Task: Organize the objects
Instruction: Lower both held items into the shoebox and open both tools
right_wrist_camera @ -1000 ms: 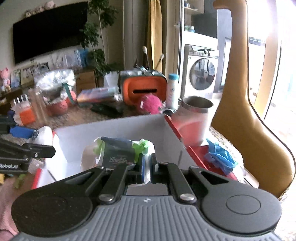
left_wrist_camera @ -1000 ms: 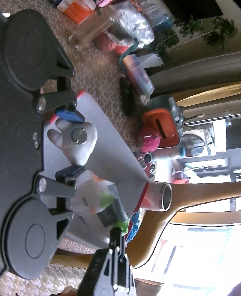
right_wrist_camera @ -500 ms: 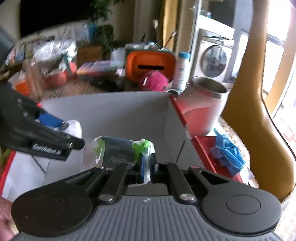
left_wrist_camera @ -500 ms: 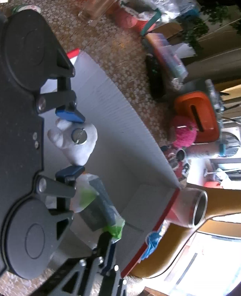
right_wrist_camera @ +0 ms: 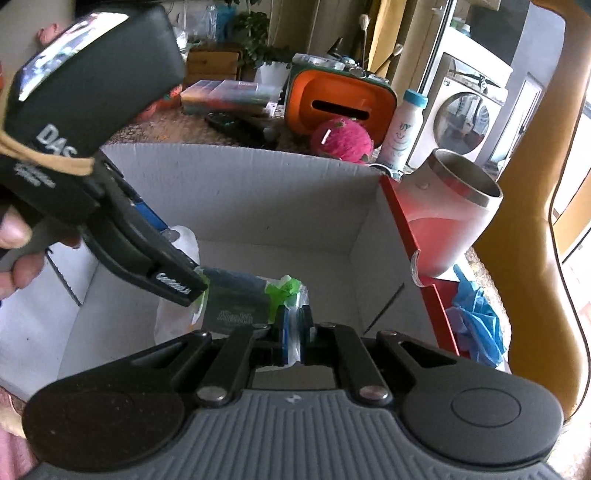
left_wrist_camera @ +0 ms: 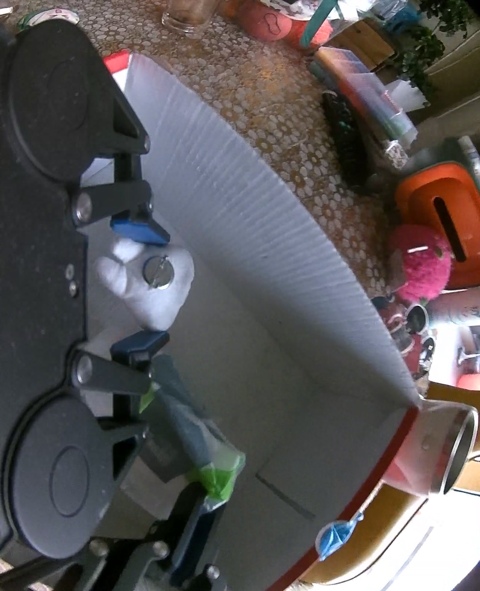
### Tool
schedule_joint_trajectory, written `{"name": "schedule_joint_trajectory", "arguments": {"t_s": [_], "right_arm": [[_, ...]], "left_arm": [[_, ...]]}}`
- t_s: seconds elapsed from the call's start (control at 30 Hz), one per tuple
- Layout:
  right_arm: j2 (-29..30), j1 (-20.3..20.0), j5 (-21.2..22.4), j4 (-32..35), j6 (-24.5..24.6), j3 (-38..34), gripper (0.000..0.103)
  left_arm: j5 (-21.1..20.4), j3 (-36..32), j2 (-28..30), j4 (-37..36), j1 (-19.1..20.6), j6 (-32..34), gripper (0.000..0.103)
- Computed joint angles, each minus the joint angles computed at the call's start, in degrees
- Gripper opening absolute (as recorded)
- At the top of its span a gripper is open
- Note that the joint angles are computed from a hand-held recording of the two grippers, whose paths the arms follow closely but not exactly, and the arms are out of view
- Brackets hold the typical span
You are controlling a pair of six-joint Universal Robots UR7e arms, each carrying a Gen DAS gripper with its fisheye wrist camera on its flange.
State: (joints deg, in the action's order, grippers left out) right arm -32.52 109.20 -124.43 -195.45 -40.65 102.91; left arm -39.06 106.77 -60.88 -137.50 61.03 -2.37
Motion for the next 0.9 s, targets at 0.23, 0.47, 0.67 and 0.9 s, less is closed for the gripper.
{"name": "schedule_joint_trajectory", "arguments": {"t_s": [0.23,0.47,0.67,0.9], "right_arm": [[-1.47,-0.58,1.32,3.02,1.22,0.6,0.005],[-3.04,-0.99,3.06,5.01,3.17,1.61,0.007],[-3.36,-0.52,2.26,3.66,4.02,2.27,0.007],[-4.74,-0.1,3.79,3.59,7.0,3.5,0.012]], "left_arm": [[-1.18,-3.84,1.39,7.43,0.93,-4.45,0.05],[-1.51,-5.01,1.86,9.53,1.26,-7.34,0.055],[-0.97,-4.94,1.57,9.5,1.16,-8.38,0.07],[-0.92,-1.0,-1.55,5.41,-0.96,-6.03,0.074]]}}
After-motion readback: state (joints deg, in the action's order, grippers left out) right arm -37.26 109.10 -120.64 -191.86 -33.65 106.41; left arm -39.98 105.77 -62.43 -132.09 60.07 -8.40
